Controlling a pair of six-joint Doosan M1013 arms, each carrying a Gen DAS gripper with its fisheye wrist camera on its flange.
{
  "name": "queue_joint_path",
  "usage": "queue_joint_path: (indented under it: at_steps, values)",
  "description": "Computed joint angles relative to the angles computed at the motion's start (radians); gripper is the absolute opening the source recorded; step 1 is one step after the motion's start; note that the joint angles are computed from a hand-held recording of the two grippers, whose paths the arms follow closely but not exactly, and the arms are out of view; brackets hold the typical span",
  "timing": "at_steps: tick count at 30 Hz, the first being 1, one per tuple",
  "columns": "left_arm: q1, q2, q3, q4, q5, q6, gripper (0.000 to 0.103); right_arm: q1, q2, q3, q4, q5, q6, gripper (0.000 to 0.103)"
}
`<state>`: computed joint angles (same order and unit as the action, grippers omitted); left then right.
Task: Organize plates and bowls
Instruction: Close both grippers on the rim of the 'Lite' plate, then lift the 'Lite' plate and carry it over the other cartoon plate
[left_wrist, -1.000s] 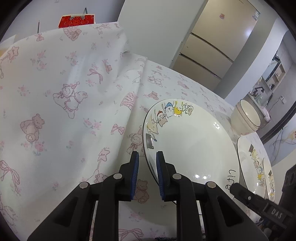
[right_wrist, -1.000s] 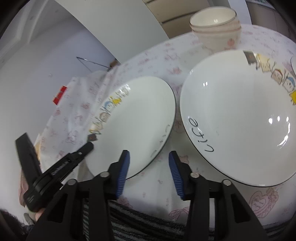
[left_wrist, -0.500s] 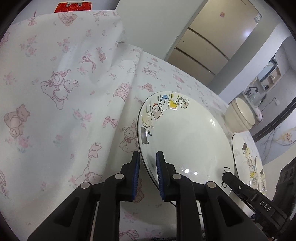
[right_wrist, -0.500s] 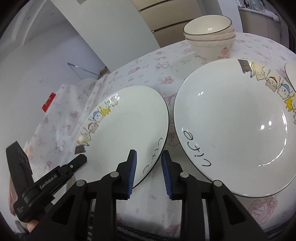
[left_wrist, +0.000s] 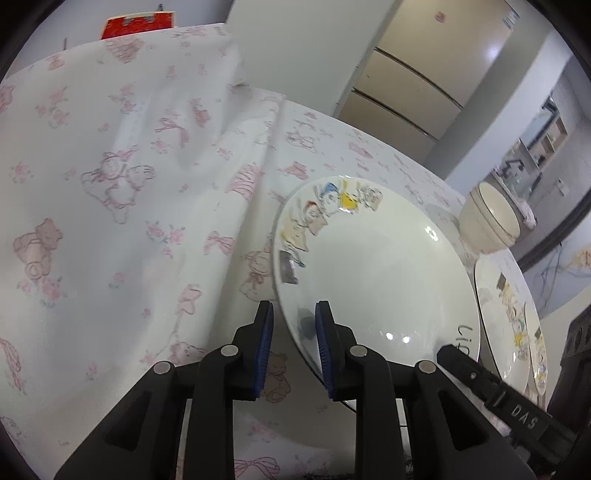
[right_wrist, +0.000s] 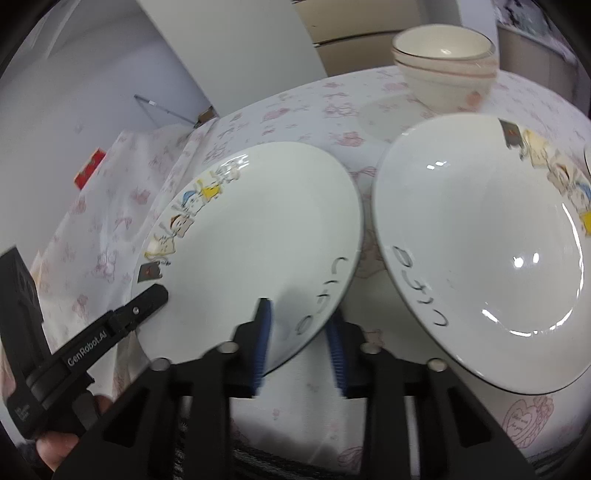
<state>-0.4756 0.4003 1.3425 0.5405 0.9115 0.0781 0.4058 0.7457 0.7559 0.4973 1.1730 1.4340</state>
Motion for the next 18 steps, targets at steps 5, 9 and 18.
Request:
queue_joint_path:
  at_steps: [5, 9, 18]
  values:
    - [-0.018, 0.006, -0.015, 0.059, 0.049, -0.007, 0.018, -0.010, 0.000, 0.007, 0.047, 0.005, -0.009, 0.022]
    - [-0.031, 0.000, -0.011, 0.123, 0.082, -0.056, 0.018, -0.008, -0.003, -0.001, 0.053, 0.030, -0.048, 0.024]
    - [-0.068, -0.045, 0.020, 0.223, 0.103, -0.168, 0.019, -0.004, -0.048, 0.041, 0.077, -0.016, -0.115, 0.025]
